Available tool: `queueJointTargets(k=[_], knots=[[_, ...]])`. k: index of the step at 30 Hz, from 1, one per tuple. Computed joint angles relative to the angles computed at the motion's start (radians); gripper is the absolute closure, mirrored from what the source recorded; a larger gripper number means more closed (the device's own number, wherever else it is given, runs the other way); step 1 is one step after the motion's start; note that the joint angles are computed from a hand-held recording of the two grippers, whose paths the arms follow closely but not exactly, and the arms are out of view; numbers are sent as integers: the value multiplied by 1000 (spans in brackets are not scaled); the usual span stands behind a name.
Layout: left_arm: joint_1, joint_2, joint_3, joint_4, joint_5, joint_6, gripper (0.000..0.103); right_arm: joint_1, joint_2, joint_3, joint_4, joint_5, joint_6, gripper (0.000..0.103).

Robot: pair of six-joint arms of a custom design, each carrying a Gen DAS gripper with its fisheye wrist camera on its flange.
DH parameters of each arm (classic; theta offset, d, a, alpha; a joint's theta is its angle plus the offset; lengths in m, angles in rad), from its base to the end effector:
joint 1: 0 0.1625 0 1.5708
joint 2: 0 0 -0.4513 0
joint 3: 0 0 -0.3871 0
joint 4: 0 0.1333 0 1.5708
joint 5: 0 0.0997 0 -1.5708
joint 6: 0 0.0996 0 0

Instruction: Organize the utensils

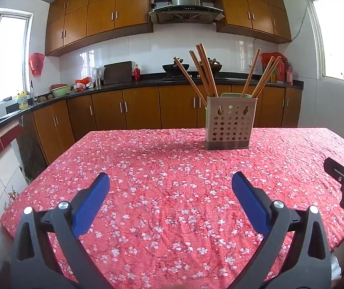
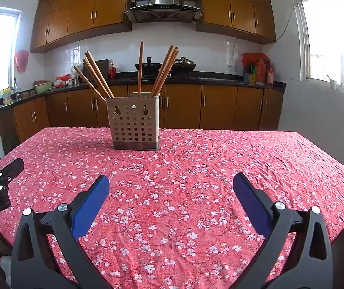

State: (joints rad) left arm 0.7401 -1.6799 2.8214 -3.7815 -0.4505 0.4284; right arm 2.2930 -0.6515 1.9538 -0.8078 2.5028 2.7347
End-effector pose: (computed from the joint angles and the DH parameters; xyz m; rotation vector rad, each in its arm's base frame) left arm 0.0042 -0.2981 0.3257 0.5419 1.9282 -1.3247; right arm 0.3484 -0.3148 -0.0530 0.5704 -2.0381 1.3550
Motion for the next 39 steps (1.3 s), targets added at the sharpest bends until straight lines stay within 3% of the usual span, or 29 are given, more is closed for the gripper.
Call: queueJointTargets(k=[39], knots=[[5, -13, -2, 58, -10, -44, 4, 3, 8, -18, 57, 17, 59, 2]])
